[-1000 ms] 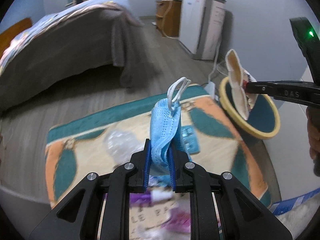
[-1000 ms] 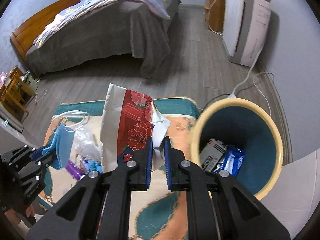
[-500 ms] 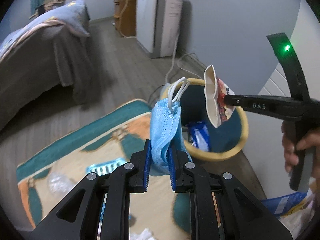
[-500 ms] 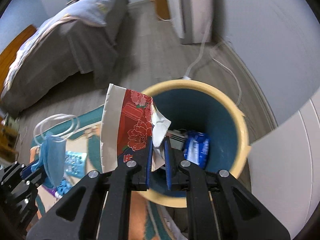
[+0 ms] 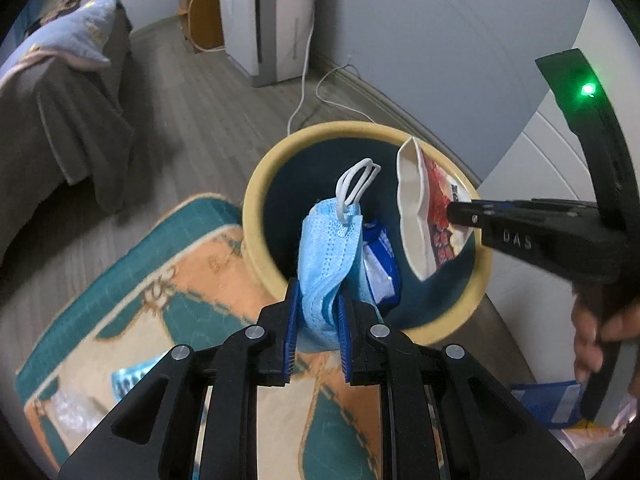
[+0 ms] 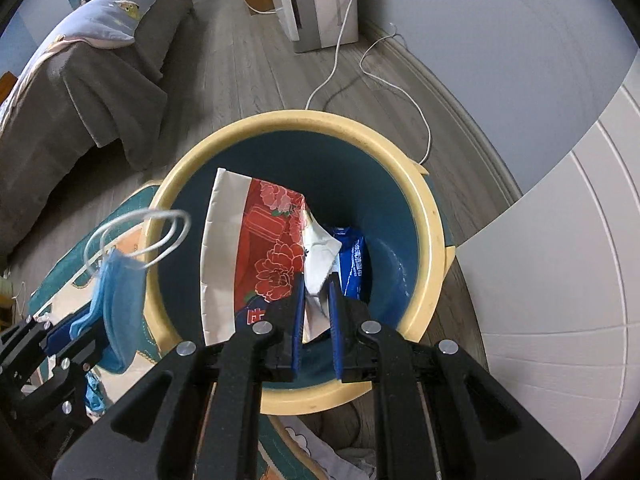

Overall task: Collect trash
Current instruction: 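Carry the red bag and blue mask over the bin and release both, then move both tools back toward the mattress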

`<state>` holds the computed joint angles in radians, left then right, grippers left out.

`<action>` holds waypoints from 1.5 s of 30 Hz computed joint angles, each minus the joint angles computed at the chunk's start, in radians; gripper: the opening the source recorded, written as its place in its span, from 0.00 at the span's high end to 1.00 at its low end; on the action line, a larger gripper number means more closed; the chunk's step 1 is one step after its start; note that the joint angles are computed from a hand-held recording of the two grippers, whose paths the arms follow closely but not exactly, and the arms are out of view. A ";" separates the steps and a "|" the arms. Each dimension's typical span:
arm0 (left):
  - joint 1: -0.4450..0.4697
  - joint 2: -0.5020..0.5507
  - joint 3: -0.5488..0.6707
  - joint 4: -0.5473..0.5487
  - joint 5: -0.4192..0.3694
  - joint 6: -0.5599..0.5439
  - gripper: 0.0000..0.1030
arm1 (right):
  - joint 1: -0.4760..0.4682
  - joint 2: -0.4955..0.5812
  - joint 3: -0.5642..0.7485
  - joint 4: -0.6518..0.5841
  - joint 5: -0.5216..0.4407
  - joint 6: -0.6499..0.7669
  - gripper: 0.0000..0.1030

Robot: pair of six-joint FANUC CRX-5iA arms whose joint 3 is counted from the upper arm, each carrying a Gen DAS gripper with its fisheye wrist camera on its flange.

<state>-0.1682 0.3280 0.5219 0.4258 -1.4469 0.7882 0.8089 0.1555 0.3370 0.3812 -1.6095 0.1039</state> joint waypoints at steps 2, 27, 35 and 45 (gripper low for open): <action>-0.011 0.006 0.008 0.005 0.018 -0.010 0.83 | 0.005 0.003 -0.001 0.034 -0.007 -0.012 0.90; 0.110 -0.124 -0.124 0.054 0.221 -0.015 0.07 | 0.033 0.016 0.006 0.156 -0.044 -0.074 0.06; 0.244 -0.186 -0.134 0.080 0.169 -0.006 0.06 | 0.089 0.071 0.097 0.219 -0.098 0.010 0.06; 0.407 -0.274 -0.168 0.081 0.157 -0.042 0.06 | 0.174 0.219 0.327 0.221 -0.104 0.177 0.06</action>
